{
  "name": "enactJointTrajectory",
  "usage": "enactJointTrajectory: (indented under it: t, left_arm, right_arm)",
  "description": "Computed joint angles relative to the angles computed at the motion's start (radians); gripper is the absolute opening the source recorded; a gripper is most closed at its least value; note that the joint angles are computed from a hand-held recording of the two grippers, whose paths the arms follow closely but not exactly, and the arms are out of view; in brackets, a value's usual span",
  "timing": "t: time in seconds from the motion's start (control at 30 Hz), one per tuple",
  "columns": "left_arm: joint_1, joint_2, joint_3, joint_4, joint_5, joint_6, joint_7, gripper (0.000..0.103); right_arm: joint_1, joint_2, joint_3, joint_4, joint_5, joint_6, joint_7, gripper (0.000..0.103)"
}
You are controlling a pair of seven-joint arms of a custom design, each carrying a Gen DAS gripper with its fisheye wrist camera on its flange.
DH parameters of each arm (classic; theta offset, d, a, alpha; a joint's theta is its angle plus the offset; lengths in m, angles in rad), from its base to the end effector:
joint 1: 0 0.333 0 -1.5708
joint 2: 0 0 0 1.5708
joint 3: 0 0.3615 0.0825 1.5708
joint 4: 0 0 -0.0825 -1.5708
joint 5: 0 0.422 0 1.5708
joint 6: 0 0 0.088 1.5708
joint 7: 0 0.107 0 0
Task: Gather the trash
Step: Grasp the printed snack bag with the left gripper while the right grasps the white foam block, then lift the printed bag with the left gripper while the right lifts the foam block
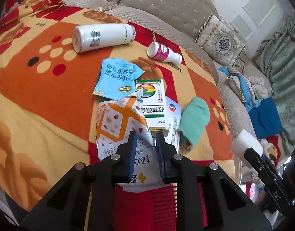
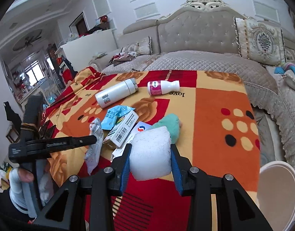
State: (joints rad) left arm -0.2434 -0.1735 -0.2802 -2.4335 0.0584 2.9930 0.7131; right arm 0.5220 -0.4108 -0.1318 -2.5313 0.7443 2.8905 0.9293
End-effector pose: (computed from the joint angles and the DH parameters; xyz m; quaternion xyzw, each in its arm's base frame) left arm 0.4589 -0.2750 0.4740 -0.7423 0.5675 -0.3492 0.0707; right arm 0.4468 0.1359 0.5147 -0.7494 0.5154 -0.1211 0.3976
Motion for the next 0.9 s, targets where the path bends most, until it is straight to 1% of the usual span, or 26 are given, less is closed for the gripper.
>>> enactJointTrajectory:
  t: [0.03, 0.07, 0.1, 0.13, 0.2, 0.3, 0.33, 0.4, 0.53, 0.6, 0.63, 0.67, 0.73, 0.8, 0.83, 0.9]
  left_arm:
    - [-0.037, 0.006, 0.034, -0.001, -0.056, 0.003, 0.054, 0.018]
    - [-0.057, 0.007, 0.053, -0.005, -0.102, 0.014, 0.085, 0.019]
    - [-0.06, 0.006, 0.056, -0.008, -0.12, 0.019, 0.097, 0.019]
    - [-0.048, -0.001, 0.043, -0.01, -0.11, 0.013, 0.089, 0.019]
    - [-0.004, -0.015, 0.005, -0.005, -0.043, -0.017, 0.05, 0.021]
    - [0.018, -0.06, -0.009, -0.024, 0.016, -0.061, 0.04, 0.021]
    - [0.011, -0.079, 0.003, -0.035, 0.01, -0.074, 0.054, 0.021]
    - [-0.012, -0.127, 0.043, -0.074, -0.034, -0.093, 0.097, 0.021]
    - [-0.004, -0.203, 0.078, -0.135, -0.083, -0.152, 0.133, 0.021]
    - [-0.02, -0.22, 0.109, -0.162, -0.134, -0.151, 0.166, 0.033]
    - [-0.018, -0.225, 0.11, -0.172, -0.151, -0.147, 0.168, 0.047]
    - [-0.017, -0.23, 0.109, -0.182, -0.166, -0.138, 0.166, 0.057]
    - [-0.02, -0.24, 0.104, -0.198, -0.194, -0.111, 0.159, 0.061]
    - [0.017, -0.24, 0.063, -0.195, -0.167, -0.114, 0.127, 0.069]
    - [0.047, -0.237, 0.032, -0.189, -0.141, -0.119, 0.09, 0.074]
    - [0.079, -0.223, -0.005, -0.178, -0.101, -0.122, 0.036, 0.074]
  right_arm:
    - [0.001, -0.004, 0.0, -0.004, 0.005, -0.001, 0.003, 0.037]
    - [0.002, -0.005, -0.001, -0.006, 0.008, -0.001, 0.005, 0.037]
    - [0.001, -0.007, 0.002, -0.009, 0.01, 0.0, 0.008, 0.037]
    - [-0.002, -0.014, 0.003, -0.015, 0.007, -0.002, 0.011, 0.037]
    - [-0.005, -0.015, 0.006, -0.016, 0.001, -0.006, 0.021, 0.037]
    - [-0.003, -0.02, 0.003, -0.02, 0.001, -0.009, 0.026, 0.037]
    - [0.0, -0.02, 0.0, -0.02, 0.004, -0.01, 0.025, 0.037]
    - [0.007, -0.023, -0.004, -0.021, 0.011, -0.009, 0.019, 0.037]
    - [0.02, -0.022, -0.007, -0.018, 0.022, -0.013, 0.006, 0.037]
    - [0.028, -0.013, -0.006, -0.012, 0.032, -0.013, -0.002, 0.037]
    - [0.03, -0.009, -0.005, -0.009, 0.037, -0.015, -0.004, 0.037]
    - [0.032, -0.004, -0.003, -0.006, 0.042, -0.017, -0.007, 0.037]
    - [0.035, 0.007, 0.004, 0.003, 0.051, -0.025, -0.013, 0.037]
    - [0.036, 0.012, 0.014, 0.006, 0.056, -0.029, -0.022, 0.037]
    - [0.034, 0.012, 0.017, 0.008, 0.058, -0.033, -0.026, 0.037]
    - [0.039, 0.015, 0.017, 0.012, 0.072, -0.038, -0.043, 0.037]
